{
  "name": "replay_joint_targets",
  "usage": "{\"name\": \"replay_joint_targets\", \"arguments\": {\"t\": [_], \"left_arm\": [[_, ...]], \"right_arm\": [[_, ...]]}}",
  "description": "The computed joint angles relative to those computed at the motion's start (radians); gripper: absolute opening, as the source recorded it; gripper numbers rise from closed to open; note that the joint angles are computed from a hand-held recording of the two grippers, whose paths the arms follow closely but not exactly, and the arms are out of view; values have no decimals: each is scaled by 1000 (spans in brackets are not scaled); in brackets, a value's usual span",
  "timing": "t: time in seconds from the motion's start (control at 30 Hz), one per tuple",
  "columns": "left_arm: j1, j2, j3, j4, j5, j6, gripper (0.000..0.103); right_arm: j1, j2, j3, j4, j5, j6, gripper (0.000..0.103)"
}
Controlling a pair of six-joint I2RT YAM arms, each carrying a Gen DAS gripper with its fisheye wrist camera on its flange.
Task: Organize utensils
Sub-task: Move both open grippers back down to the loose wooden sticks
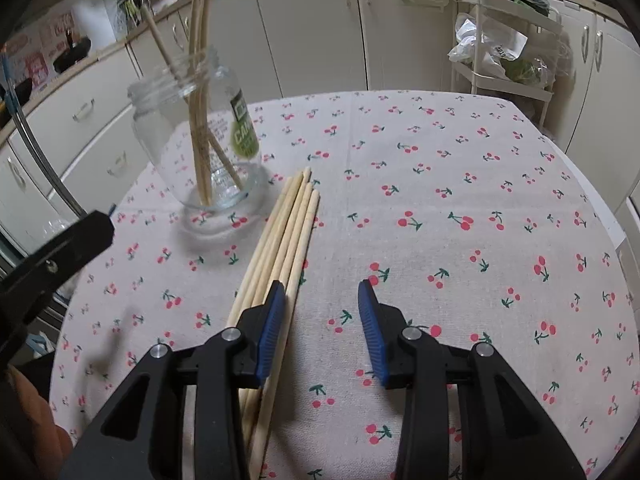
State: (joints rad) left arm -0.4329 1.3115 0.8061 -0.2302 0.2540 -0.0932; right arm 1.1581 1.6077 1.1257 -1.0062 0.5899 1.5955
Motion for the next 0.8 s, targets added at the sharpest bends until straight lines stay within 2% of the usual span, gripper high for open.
{"name": "replay_joint_targets", "arguments": {"t": [0.13, 0.27, 0.4, 0.5, 0.8], "left_arm": [[-11, 19, 18, -27, -5, 5, 56], [-44, 65, 55, -68, -27, 23, 58], [-102, 130, 92, -91, -75, 37, 58], [-140, 179, 120, -102, -97, 39, 58], [-185, 270, 174, -146, -158, 49, 57]], "right_arm": [[-1, 13, 26, -54, -18, -17, 40], [19, -32, -11, -115, -33, 57, 40], [45, -101, -71, -131, -36, 116, 32], [57, -131, -99, -120, -35, 128, 29], [75, -188, -163, -58, -21, 144, 29]]}}
